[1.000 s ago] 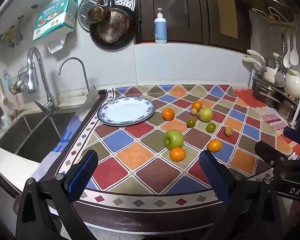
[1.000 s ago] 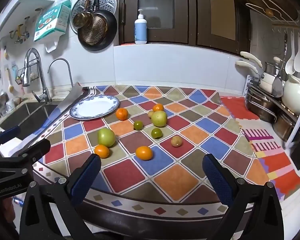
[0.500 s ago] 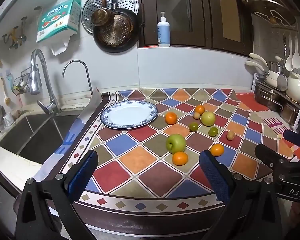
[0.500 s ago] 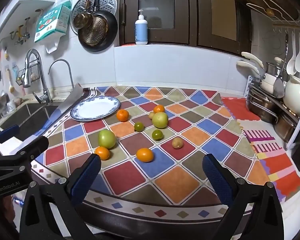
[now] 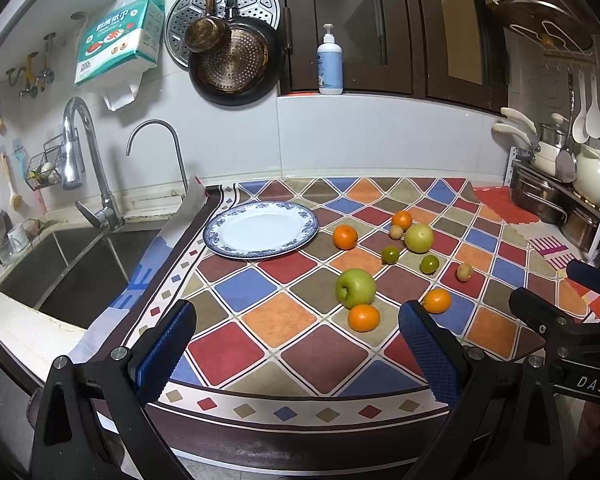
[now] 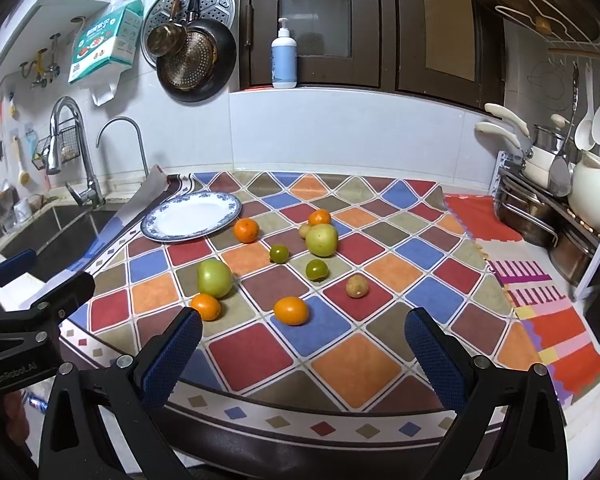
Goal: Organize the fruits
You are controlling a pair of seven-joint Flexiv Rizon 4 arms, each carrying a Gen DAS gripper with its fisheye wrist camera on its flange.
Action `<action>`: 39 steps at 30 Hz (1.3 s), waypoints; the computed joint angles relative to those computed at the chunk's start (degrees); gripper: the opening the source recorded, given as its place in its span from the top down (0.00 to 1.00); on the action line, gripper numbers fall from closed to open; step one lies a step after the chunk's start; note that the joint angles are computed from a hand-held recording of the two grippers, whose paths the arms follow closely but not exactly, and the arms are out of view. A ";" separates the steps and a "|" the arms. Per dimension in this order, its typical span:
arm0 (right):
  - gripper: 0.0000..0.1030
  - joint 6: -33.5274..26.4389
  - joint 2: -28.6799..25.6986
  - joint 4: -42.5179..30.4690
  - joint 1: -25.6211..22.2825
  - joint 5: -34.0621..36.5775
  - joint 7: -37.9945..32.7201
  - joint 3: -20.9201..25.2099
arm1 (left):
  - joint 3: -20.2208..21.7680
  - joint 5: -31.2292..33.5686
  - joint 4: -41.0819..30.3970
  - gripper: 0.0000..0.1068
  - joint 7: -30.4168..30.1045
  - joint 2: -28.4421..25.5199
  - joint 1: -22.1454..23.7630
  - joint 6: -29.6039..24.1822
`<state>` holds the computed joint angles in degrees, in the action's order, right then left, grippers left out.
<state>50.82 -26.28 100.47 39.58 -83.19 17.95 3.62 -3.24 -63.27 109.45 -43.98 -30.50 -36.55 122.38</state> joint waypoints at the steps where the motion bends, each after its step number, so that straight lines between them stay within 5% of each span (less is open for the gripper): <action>1: 0.01 0.03 -0.03 -0.03 -0.01 -0.02 -0.04 0.00 | -0.04 0.09 0.09 0.04 -0.11 0.04 0.07 -0.01; 39: 0.01 -0.24 -0.02 -0.18 0.14 -0.03 -0.41 -0.02 | 1.91 4.16 1.77 0.04 -3.75 0.96 -0.22 -1.19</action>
<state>50.58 -26.30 100.28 39.72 -83.22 17.53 3.60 -1.33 -59.11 111.21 -47.73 -29.53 -36.77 121.19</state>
